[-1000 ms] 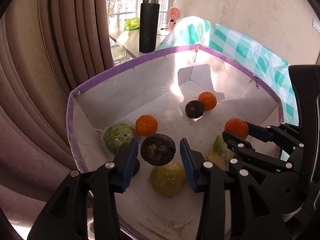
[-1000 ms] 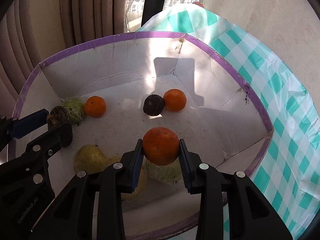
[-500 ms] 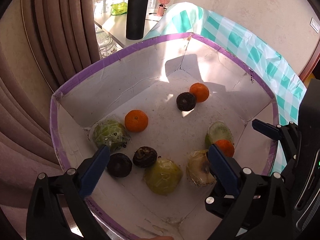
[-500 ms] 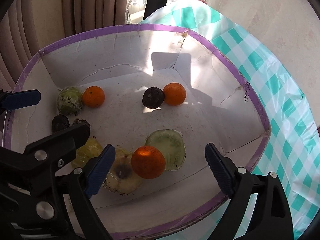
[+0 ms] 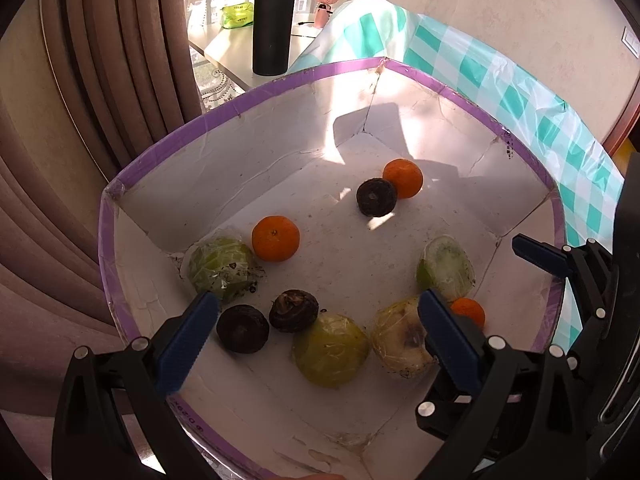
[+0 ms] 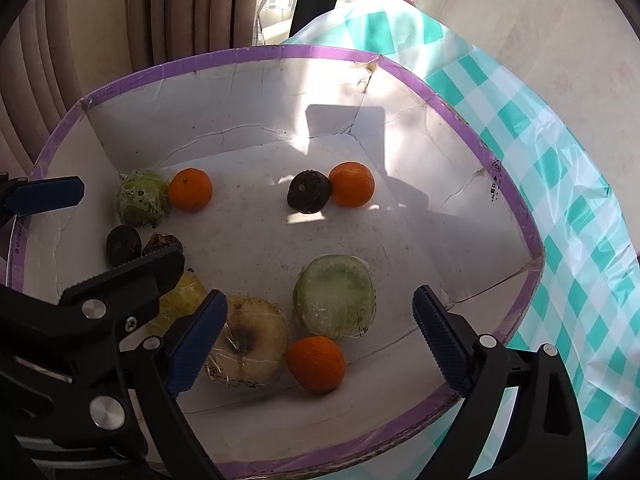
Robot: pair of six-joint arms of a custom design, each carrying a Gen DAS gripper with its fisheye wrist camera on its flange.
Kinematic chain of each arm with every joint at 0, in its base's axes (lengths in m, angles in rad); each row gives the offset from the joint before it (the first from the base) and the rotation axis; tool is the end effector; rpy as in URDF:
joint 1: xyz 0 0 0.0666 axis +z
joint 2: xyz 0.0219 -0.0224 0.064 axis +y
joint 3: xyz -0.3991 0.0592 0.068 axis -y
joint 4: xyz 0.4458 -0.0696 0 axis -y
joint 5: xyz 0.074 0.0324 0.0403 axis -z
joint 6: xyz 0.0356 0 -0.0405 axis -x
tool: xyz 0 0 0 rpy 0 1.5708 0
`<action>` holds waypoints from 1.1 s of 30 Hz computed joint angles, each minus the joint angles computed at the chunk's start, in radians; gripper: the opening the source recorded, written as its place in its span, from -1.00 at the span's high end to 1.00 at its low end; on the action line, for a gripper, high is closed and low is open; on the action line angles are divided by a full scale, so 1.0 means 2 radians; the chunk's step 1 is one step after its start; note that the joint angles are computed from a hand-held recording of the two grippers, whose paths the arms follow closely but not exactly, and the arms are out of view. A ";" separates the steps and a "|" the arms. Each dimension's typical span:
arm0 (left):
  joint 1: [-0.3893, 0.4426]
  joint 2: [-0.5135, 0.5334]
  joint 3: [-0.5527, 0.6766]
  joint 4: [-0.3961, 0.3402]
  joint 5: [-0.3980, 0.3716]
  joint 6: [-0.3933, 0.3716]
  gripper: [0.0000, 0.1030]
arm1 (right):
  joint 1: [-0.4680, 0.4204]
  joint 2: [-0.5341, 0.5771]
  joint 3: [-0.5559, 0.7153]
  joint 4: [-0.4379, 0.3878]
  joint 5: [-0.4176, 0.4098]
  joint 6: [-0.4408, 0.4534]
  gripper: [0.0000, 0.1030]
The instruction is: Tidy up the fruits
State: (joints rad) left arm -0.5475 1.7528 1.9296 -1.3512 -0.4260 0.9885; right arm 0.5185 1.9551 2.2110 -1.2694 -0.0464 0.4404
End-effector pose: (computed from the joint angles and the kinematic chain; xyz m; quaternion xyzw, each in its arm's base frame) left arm 0.5546 -0.3213 0.4910 -0.2502 0.9260 0.0154 0.2824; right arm 0.6279 0.3597 0.4948 -0.4490 0.8499 0.0330 0.2739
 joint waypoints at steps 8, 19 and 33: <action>0.000 0.000 0.000 0.000 0.000 -0.001 -0.95 | -0.001 -0.001 0.000 0.000 -0.002 0.000 -0.75; 0.000 0.001 0.001 0.000 0.000 0.000 -0.95 | -0.001 0.000 0.000 0.001 -0.004 -0.004 -0.75; 0.000 0.005 0.004 -0.010 -0.002 0.000 -0.95 | 0.001 -0.001 -0.001 0.003 -0.002 -0.005 -0.76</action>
State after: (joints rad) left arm -0.5484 1.7624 1.9385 -1.3706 -0.4296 0.9891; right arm 0.5201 1.9536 2.2099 -1.2627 -0.0506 0.4302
